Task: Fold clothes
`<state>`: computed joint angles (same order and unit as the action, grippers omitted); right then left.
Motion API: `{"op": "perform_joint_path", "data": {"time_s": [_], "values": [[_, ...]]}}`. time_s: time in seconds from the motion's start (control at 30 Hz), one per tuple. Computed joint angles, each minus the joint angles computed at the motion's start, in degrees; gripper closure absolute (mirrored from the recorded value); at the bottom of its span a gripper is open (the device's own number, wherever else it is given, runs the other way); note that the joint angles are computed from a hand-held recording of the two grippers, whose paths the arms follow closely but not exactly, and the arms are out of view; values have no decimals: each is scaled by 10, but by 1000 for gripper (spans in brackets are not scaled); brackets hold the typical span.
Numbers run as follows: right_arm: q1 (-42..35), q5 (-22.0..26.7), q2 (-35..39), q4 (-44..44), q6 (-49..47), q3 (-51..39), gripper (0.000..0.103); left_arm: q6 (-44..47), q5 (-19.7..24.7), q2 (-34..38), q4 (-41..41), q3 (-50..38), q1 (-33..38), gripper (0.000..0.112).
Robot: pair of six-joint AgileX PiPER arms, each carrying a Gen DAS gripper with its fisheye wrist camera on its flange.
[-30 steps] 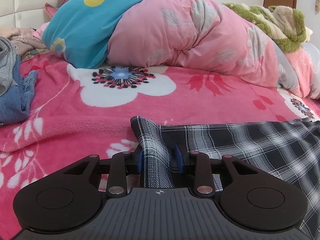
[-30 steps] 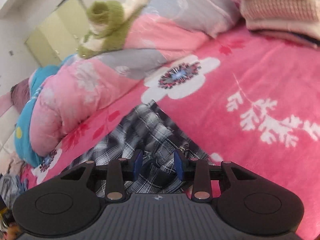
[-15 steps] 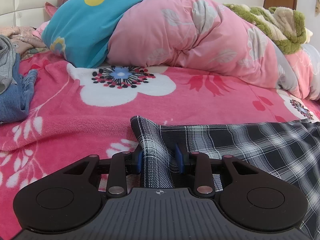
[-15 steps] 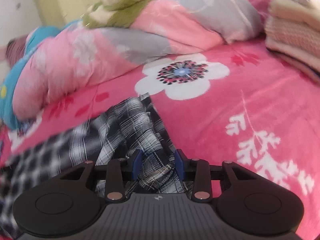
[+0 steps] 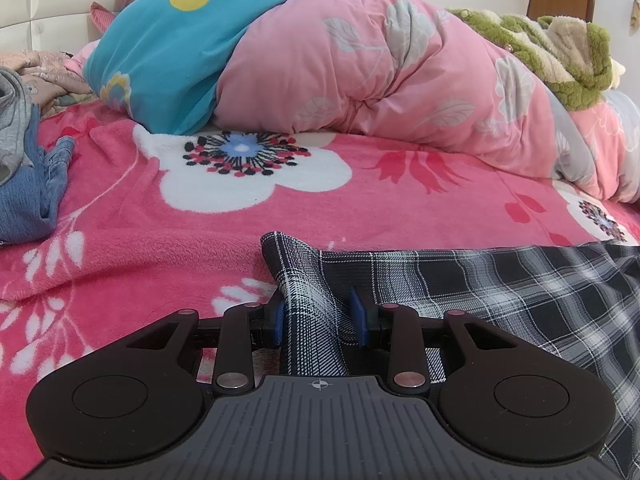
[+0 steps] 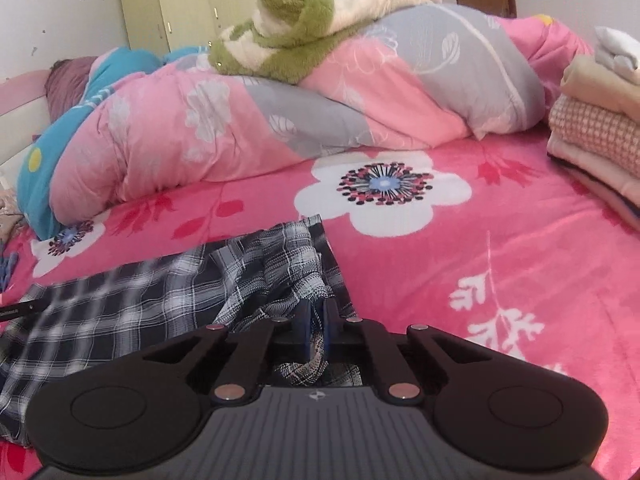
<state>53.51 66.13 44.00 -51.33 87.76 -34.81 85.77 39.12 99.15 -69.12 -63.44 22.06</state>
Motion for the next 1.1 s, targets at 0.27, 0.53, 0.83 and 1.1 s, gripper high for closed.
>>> {"op": "perform_joint_path", "data": {"time_s": [0.27,0.53,0.83,1.1], "values": [[-25,-15,19,5,0,34,99,-1,-1,-1,0,1,0,81],[-61,-23,20,16,-24,35,74,-3,-1,-2,2,1,-1,81],[-168,-160,80,-11,-154,-46,73,-4,2,-1,1,0,1,81],[-390,-384,228,92,-269,-39,78,-17,18,6,5,-8,7,80]]}}
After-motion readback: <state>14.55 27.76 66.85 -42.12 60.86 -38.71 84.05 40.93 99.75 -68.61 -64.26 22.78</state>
